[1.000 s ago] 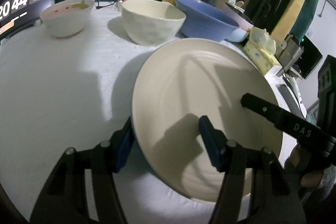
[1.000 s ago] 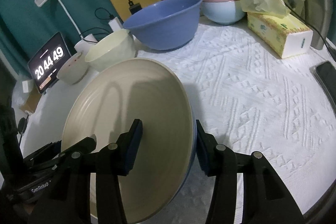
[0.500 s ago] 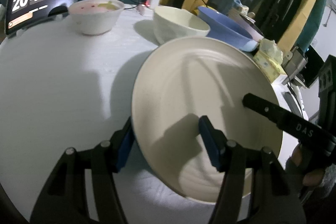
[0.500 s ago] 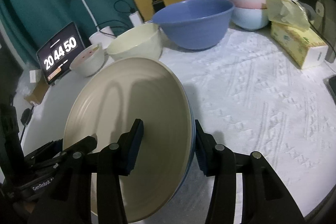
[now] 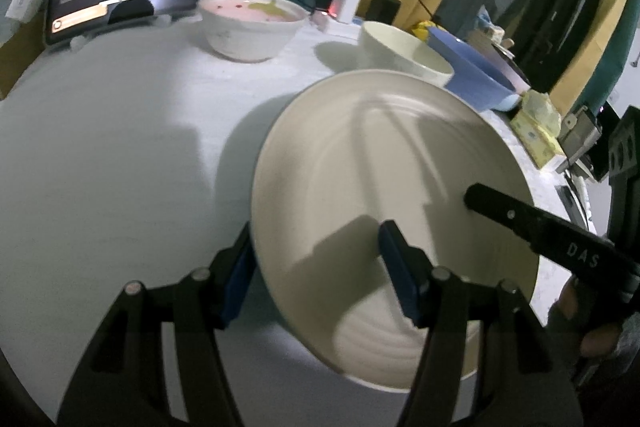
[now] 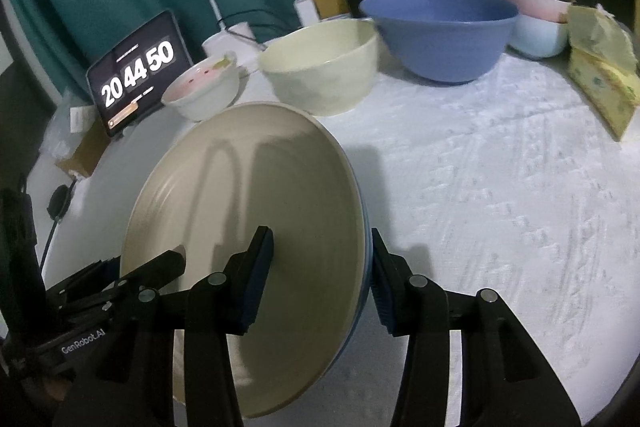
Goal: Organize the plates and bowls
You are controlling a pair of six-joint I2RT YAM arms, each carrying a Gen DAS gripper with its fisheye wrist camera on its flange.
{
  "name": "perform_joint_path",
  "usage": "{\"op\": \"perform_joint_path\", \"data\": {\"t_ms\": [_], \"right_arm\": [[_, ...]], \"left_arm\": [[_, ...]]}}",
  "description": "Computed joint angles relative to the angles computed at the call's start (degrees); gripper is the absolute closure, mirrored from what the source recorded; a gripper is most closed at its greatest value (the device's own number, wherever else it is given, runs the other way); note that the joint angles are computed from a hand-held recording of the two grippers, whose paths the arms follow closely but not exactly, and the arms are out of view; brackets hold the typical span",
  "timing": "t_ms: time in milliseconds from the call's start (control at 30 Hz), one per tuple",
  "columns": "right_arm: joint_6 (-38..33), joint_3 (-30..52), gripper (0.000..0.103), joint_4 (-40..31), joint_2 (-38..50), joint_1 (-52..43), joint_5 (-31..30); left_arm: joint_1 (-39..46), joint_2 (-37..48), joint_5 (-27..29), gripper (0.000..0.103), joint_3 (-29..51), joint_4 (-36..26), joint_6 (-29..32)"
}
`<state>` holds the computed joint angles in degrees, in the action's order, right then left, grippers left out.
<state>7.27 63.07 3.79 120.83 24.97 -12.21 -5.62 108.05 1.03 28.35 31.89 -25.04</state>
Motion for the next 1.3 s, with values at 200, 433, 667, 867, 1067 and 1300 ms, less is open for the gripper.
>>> {"op": "perform_joint_path", "data": {"t_ms": [200,433,667,867,1067,1300], "right_arm": [[0.6,3.0,0.054,-1.6,1.6,2.8,1.0],[1.5,6.9,0.054,-3.5,4.2,5.3,1.3],[2.0,11.5,0.054,-5.8,6.9,7.3,1.4],[2.2,14.7,0.054,-7.3,9.2,8.6,1.4],[3.3,17.7,0.053,-9.1,11.4,9.2,1.2],[4.2,20.1,0.051,-12.4,12.9,8.5,0.4]], "left_arm": [[3.7,-0.4,1.8,0.041,-1.3,0.7,1.4],[8.1,-0.8,3.7,0.041,-1.9,0.6,3.9],[11.7,-0.4,5.3,0.041,-2.2,1.0,5.4],[14.2,-0.1,6.1,0.041,-2.3,1.3,6.5],[14.0,0.2,4.1,0.041,-2.2,1.6,6.8],[11.8,-0.3,0.5,0.04,-1.4,-0.1,8.2]]}}
